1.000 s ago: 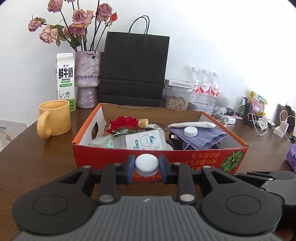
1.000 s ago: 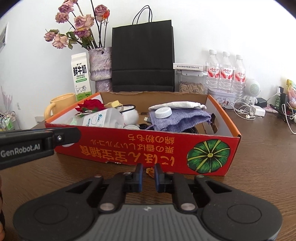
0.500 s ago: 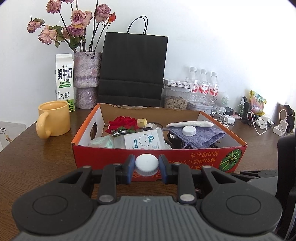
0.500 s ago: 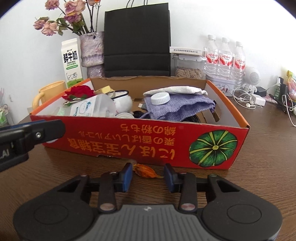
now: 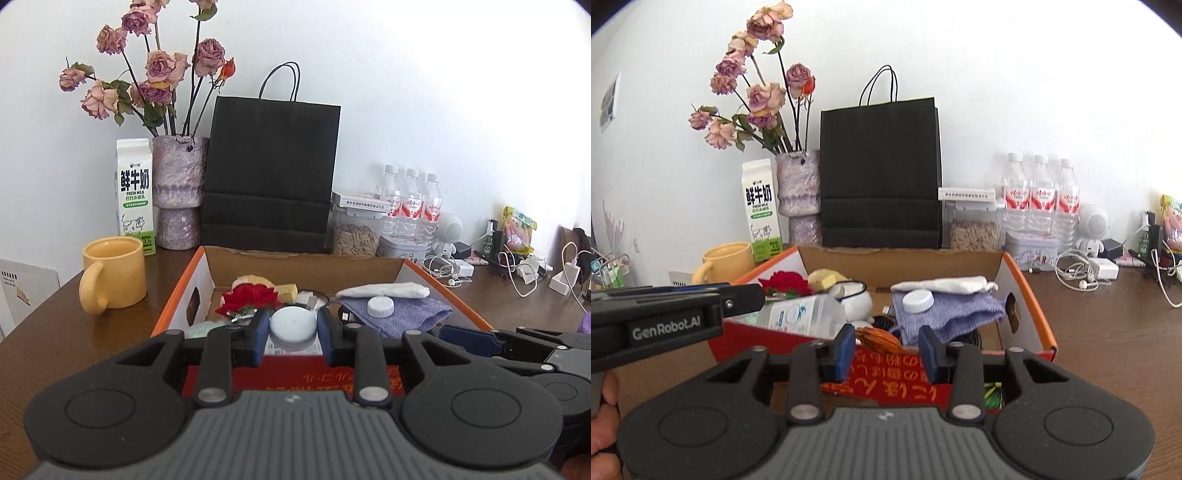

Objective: Organize objects
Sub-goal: 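Carry the white cap and orange candy into the box and open both grippers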

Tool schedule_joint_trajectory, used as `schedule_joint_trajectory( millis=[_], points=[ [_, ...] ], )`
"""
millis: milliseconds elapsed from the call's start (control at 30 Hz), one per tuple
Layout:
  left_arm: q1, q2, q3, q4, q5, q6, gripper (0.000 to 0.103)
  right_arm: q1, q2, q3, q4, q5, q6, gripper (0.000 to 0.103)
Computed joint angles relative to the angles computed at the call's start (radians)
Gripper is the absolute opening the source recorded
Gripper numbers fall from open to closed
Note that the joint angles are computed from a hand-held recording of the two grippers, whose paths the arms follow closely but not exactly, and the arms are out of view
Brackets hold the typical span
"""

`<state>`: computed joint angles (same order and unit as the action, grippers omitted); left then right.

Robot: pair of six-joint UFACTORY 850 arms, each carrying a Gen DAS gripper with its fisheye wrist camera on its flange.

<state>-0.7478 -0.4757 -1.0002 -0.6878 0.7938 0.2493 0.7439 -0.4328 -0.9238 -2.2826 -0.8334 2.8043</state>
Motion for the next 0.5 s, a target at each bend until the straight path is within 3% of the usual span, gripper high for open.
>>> schedule_joint_trajectory(
  millis=[367, 500],
  points=[
    [0.033, -0.091, -0.173, -0.068, 0.005, 0.057, 0.029, -0.075, -0.073, -0.108, -0.049, -0.055, -0.022, 0.036],
    [0.042, -0.129, -0.215, -0.073, -0.003, 0.075, 0.029, -0.098, -0.1, -0.138, -0.067, -0.039, -0.004, 0.037]
  ],
)
